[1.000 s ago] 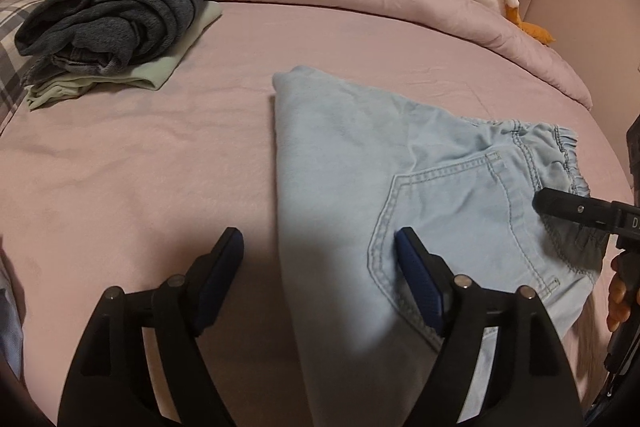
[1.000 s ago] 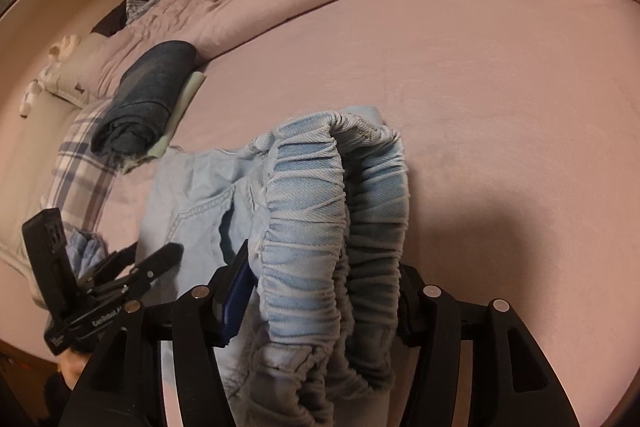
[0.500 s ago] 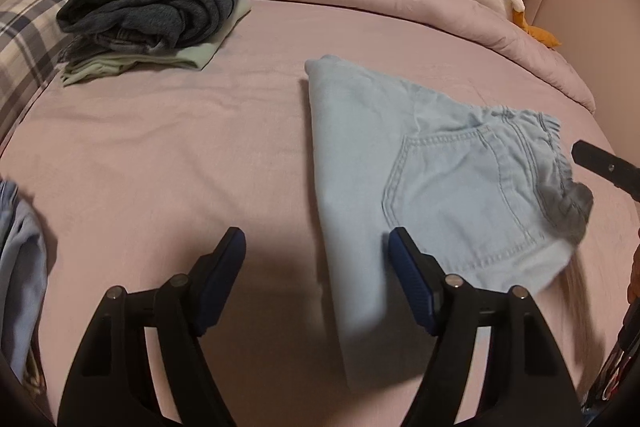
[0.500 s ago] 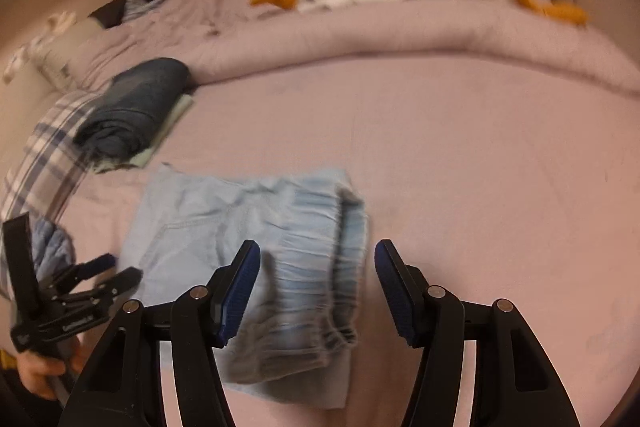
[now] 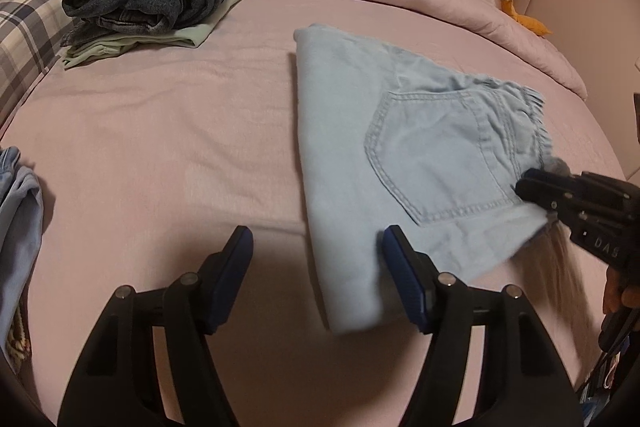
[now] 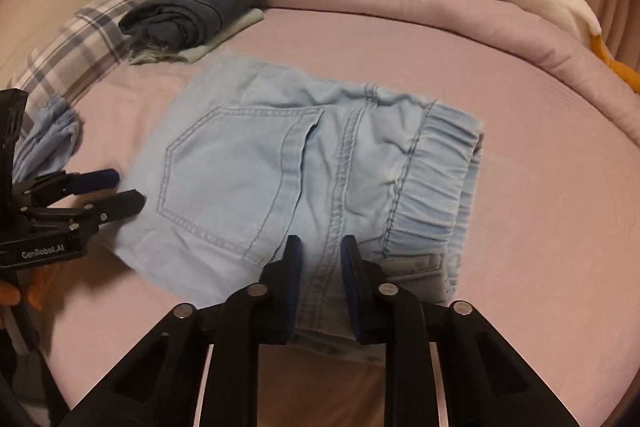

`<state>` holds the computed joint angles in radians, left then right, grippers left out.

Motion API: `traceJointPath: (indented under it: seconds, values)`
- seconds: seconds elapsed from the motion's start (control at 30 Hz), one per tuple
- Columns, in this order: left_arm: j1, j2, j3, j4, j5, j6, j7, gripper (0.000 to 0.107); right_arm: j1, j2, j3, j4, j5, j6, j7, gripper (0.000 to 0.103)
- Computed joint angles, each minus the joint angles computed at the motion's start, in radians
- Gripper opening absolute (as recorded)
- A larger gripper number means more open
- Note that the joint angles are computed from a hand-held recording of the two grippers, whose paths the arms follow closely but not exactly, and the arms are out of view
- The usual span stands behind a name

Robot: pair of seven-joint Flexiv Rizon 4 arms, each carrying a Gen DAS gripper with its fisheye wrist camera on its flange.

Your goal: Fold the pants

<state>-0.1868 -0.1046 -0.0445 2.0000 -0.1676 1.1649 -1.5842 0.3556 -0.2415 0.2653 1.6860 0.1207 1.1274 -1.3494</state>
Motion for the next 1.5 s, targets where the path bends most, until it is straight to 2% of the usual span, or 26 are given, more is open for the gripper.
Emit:
traceJointPath:
  seconds: [0.07, 0.17, 0.3, 0.43, 0.5, 0.53, 0.6, 0.67, 0.77, 0.9, 0.97, 1.03, 1.1, 1.17, 1.23, 1.5]
  values:
    - [-0.003, 0.014, -0.002, 0.017, -0.008, 0.005, 0.007, 0.068, -0.004, 0.010, 0.002, -0.007, 0.009, -0.017, 0.000, 0.023]
    - [-0.010, 0.010, -0.003, 0.022, 0.013, 0.002, -0.013, 0.068, -0.017, 0.041, 0.029, 0.007, 0.080, 0.014, -0.049, 0.023]
    - [-0.021, -0.002, 0.005, 0.008, 0.091, 0.020, -0.059, 0.067, 0.018, 0.028, 0.005, 0.031, 0.018, 0.016, -0.005, 0.023]
    - [-0.023, 0.031, 0.001, 0.018, 0.078, 0.024, -0.072, 0.068, 0.024, 0.037, -0.002, 0.034, 0.010, 0.017, 0.050, 0.023]
    - [-0.028, 0.052, 0.004, 0.016, 0.113, 0.018, -0.102, 0.077, 0.023, 0.067, 0.000, 0.054, 0.008, 0.026, 0.073, 0.023]
    - [-0.028, 0.060, 0.003, 0.011, 0.130, 0.010, -0.118, 0.085, 0.019, 0.078, 0.005, 0.061, 0.025, 0.033, 0.074, 0.024]
    - [-0.030, 0.083, 0.000, 0.010, 0.146, 0.009, -0.139, 0.091, 0.003, 0.107, 0.020, 0.071, 0.096, 0.039, 0.060, 0.032]
    - [-0.029, 0.104, -0.004, 0.000, 0.159, -0.011, -0.157, 0.102, 0.006, 0.131, 0.013, 0.088, 0.103, 0.045, 0.086, 0.050]
    - [-0.035, 0.139, -0.013, 0.006, 0.158, -0.008, -0.167, 0.102, 0.016, 0.171, -0.003, 0.128, 0.063, 0.069, 0.150, 0.059]
    - [-0.033, 0.174, -0.031, -0.017, 0.203, -0.063, -0.224, 0.102, 0.020, 0.217, -0.016, 0.168, 0.007, 0.082, 0.222, 0.076]
    - [-0.035, 0.185, -0.035, -0.024, 0.187, -0.092, -0.236, 0.102, 0.018, 0.231, -0.022, 0.179, -0.006, 0.083, 0.239, 0.090]
    - [-0.040, 0.193, -0.035, -0.025, 0.153, -0.108, -0.233, 0.102, 0.015, 0.252, -0.026, 0.201, -0.044, 0.098, 0.281, 0.096]
    - [-0.035, 0.202, -0.045, -0.044, 0.174, -0.160, -0.272, 0.102, 0.011, 0.267, -0.029, 0.219, -0.078, 0.114, 0.314, 0.098]
    - [-0.023, 0.214, -0.067, -0.079, 0.275, -0.223, -0.343, 0.102, 0.005, 0.281, -0.032, 0.234, -0.142, 0.110, 0.373, 0.102]
    - [-0.017, 0.224, -0.087, -0.108, 0.374, -0.267, -0.404, 0.102, 0.000, 0.297, -0.034, 0.248, -0.170, 0.118, 0.400, 0.102]
    - [-0.023, 0.240, -0.089, -0.118, 0.425, -0.289, -0.445, 0.102, -0.009, 0.329, -0.031, 0.275, -0.256, 0.131, 0.466, 0.102]
